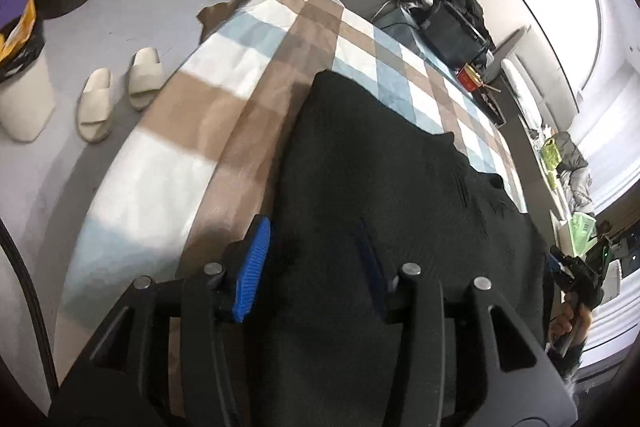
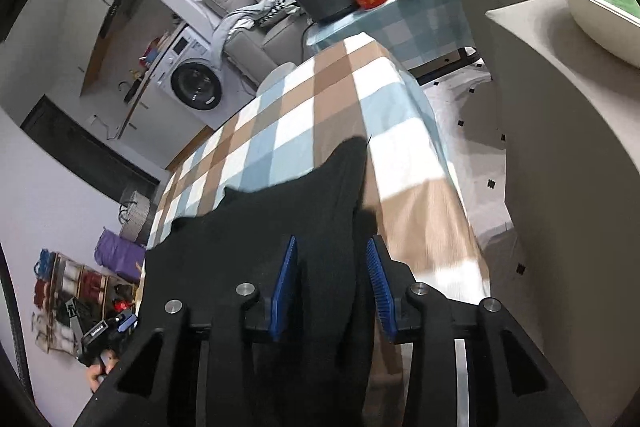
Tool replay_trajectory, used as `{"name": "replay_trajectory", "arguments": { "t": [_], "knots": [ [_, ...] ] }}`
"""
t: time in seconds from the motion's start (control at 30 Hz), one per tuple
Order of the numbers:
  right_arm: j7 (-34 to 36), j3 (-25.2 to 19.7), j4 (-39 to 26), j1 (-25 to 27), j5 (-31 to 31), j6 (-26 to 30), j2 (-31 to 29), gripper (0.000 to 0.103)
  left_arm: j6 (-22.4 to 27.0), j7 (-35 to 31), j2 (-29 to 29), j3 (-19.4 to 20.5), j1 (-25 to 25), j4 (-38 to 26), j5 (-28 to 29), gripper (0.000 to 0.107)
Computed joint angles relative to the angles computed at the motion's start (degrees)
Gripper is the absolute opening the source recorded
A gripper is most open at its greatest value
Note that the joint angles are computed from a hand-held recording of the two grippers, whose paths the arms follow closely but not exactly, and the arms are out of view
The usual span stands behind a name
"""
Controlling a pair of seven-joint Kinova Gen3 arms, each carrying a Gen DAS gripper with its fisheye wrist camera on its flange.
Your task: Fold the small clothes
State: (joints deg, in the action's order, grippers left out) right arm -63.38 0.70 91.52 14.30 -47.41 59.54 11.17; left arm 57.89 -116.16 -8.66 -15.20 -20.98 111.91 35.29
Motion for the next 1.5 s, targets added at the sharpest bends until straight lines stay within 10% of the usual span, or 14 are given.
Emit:
{"name": "replay_trajectory", "arguments": {
  "t": [0.3,0.9,1.1,1.17,1.5],
  "knots": [
    [-5.8,-2.5,-7.1,-2.0,5.3,0.6,5.7,0.037,0.8,10.6,9.6,6.5,1.8,-10.2,-7.7,0.041],
    [-5.7,-4.2,-11.1,-1.2,5.8,3.9,8.5,0.038,-3.8,11.1,18.1,10.7,2.3,-18.1,-8.0,0.05],
    [-7.0,-4.1,-12.0,-4.7,12.2,1.7,7.9,0.026,-6.4,2.1,15.8,11.4,-1.2,-14.0,0.3,0.005],
    [-7.0,-3.6,-10.4,-6.7,15.1,-1.7,6.3,0.008,-8.0,0.3,14.2,11.0,-1.0,-12.4,1.3,0.004],
    [-2.7,-4.0,-6.9,-7.3,10.7,-12.3,1.2,0.005,-10.8,-1.4,12.3,8.6,-0.4,-13.0,7.4,0.003]
  ]
}}
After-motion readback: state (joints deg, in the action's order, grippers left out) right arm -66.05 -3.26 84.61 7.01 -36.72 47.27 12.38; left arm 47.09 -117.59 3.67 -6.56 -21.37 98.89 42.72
